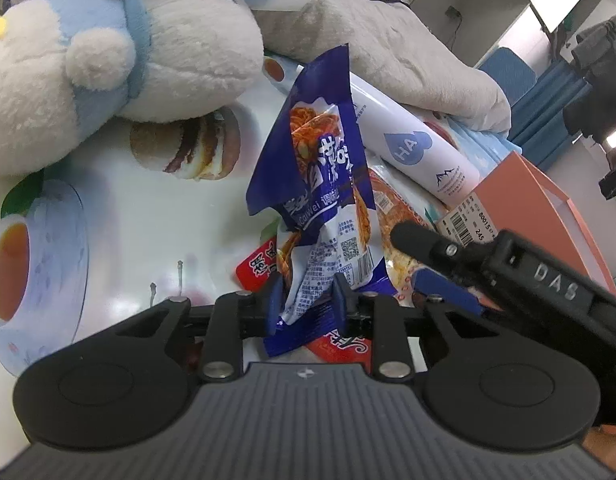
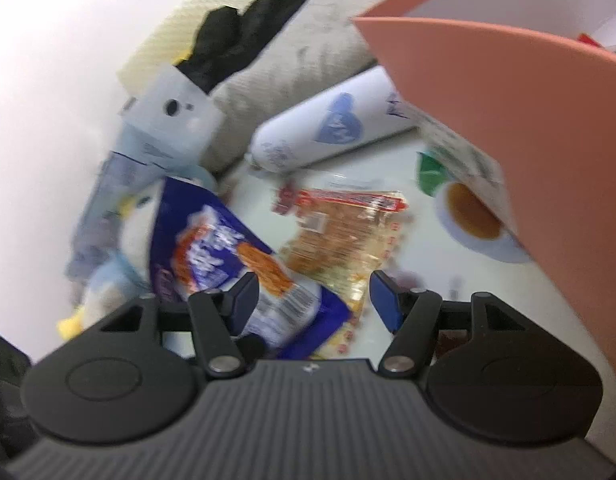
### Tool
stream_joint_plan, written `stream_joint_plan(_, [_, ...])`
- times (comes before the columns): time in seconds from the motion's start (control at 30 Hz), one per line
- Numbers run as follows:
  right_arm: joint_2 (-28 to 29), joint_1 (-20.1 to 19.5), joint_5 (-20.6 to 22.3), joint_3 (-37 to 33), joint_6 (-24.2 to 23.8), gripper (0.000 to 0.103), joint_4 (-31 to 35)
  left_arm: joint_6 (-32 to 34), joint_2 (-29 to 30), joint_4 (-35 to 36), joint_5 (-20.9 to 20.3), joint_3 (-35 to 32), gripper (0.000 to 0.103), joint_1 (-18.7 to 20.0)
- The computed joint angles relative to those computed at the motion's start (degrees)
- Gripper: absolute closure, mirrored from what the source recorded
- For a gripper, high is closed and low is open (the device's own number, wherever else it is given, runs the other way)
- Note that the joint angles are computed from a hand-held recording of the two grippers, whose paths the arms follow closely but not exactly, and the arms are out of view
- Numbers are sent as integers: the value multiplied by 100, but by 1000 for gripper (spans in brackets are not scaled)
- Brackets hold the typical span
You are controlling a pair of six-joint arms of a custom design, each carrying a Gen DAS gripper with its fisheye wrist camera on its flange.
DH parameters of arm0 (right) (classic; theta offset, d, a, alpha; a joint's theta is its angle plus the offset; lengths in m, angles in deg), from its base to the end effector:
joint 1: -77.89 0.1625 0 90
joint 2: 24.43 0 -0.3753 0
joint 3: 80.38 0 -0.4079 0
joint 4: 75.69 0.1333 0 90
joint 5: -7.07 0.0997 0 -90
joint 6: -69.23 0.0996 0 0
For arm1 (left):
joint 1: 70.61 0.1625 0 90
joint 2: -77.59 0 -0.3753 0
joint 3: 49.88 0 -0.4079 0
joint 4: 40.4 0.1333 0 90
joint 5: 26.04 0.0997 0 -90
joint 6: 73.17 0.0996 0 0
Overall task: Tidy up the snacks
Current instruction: 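Grasp the small orange strip packet with the right tool while the left tool holds the blue packet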
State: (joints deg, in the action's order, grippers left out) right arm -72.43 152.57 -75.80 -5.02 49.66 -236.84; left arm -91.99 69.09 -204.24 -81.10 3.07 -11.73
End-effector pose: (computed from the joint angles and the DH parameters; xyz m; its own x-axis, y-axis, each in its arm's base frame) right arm -0.0587 -0.7655 0.2516 -0.9870 -0.0642 0.1474 -0.1484 0.7161 -0.6821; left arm -0.2450 -0.7741 -0.0899 -0.9470 -0.0674 -0.3140 0.1530 0.7651 -0.6255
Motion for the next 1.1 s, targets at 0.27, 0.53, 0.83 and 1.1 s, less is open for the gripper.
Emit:
stream_joint_plan(0.27, [438,297,-944,-375,-428,38,-750,-21,-31,-169,26,101,74,7])
stream_joint_plan(0.53, [1082,429,-1573,-1249,-752,38,-778,-121,-175,-382,103,387,75,-7])
stream_joint_plan(0.83, [1274,524,-1826,-1557,-1784,19,-329,-136,-179,-430,93,407,75,-3])
stream_joint_plan(1.1, [1325,572,-1890,-1745,-2698,36,210,-120,-188,-593,105,491,75,-4])
